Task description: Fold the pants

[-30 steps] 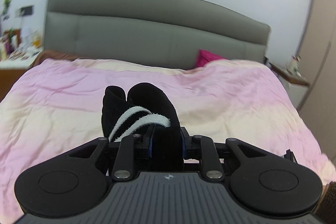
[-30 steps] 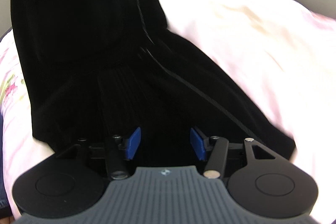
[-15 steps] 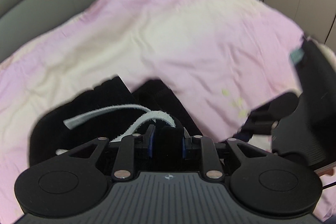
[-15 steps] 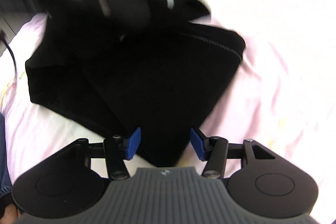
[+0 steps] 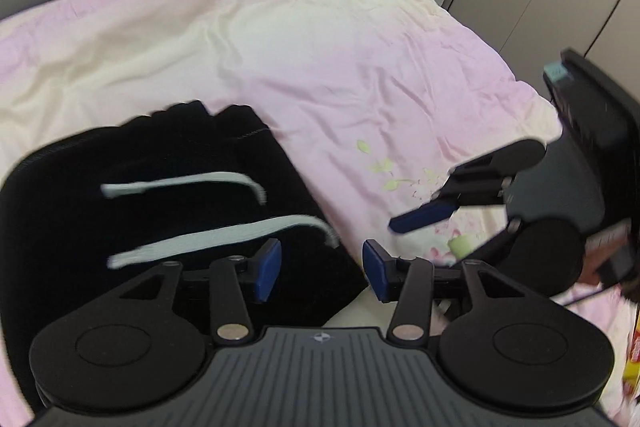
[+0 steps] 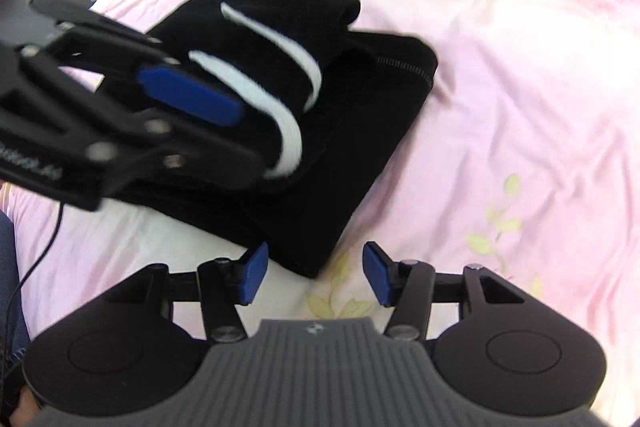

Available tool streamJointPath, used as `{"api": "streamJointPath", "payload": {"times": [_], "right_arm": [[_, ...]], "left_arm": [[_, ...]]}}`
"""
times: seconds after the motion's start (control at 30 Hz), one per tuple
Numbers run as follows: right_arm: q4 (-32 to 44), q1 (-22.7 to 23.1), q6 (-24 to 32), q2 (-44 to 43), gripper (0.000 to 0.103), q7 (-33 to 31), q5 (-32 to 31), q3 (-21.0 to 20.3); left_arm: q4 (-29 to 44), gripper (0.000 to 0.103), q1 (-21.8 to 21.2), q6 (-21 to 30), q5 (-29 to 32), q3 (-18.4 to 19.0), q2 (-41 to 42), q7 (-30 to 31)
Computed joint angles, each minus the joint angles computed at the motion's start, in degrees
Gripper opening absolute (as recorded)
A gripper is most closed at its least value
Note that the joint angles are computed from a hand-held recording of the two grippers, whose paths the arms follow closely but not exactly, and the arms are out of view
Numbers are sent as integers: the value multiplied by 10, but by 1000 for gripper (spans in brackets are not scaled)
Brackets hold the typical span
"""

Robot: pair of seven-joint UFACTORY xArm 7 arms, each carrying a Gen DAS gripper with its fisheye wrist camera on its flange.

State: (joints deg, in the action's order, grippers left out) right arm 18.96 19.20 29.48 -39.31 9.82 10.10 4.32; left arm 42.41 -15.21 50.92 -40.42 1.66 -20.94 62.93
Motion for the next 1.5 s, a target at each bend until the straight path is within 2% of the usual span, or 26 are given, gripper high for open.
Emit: {"api": "streamJointPath", "payload": {"times": [0.1,0.13,0.2,0.3,0.37,0.4,0.5,0.57,0.6,0.63,0.67,0.7,0.73,0.77,0.83,0.93,1.03,1.1,1.13,1.2,1.23,1.27,1.33,1.5], "right_arm": [[30,3,7,9,50,27,-17,0],[47,-11,-13,36,50,24,-7,16],[60,-13,-28,48,50,39,-10,24],[72,27,-81,95,51,32,45,-13],[90,52,-105,133,71,23,91,-37],[96,48,-120,153,72,32,97,-31],[109,52,-127,185,68,46,128,-30],[111,52,-118,191,47,55,140,-25],[108,33,-112,184,46,75,118,-4],[106,28,-109,180,45,82,104,5],[107,21,-109,186,44,91,88,15],[107,7,-90,175,44,113,60,33],[108,-4,-76,169,43,136,35,49],[101,-12,-65,158,43,161,12,66],[96,-18,-63,162,43,198,-22,86],[89,-10,-75,174,43,228,-42,85],[90,-2,-79,180,43,239,-50,74],[97,5,-61,174,43,239,-51,68],[101,7,-48,169,43,233,-54,65],[110,7,-22,156,45,229,-62,64],[112,4,-14,144,47,231,-65,64],[110,6,-18,135,54,226,-58,56],[108,6,-43,125,59,224,-43,44],[128,-37,-104,157,61,251,-53,43]], "left_arm": [[-1,57,23,-17,31,17,-9,32],[-5,57,31,-34,42,20,-12,43],[-12,58,46,-56,61,33,-15,63],[-26,68,71,-78,84,62,-22,110],[-42,73,90,-97,99,76,-25,135],[-52,74,100,-112,105,80,-25,142],[-72,75,129,-123,123,98,-20,148],[-80,76,145,-112,125,111,-13,151],[-83,76,152,-110,124,113,-9,151],[-94,74,153,-125,114,113,-8,156],[-111,71,150,-162,96,112,-11,163],[-117,58,160,-181,81,98,-6,162],[-111,38,150,-176,86,109,5,148],[-97,25,152,-152,95,114,20,131],[-97,17,172,-159,124,95,27,119],[-108,14,179,-151,145,102,10,152],[-97,13,189,-122,172,99,2,152],[-82,8,205,-95,221,84,2,131],[-83,2,211,-98,250,76,-5,130],[-94,9,210,-114,278,82,-28,166],[-86,14,206,-112,273,90,-30,174],[-69,16,203,-102,263,97,-24,171],[-26,16,196,-80,234,100,-1,150],[40,22,176,-94,173,86,51,124]]}}
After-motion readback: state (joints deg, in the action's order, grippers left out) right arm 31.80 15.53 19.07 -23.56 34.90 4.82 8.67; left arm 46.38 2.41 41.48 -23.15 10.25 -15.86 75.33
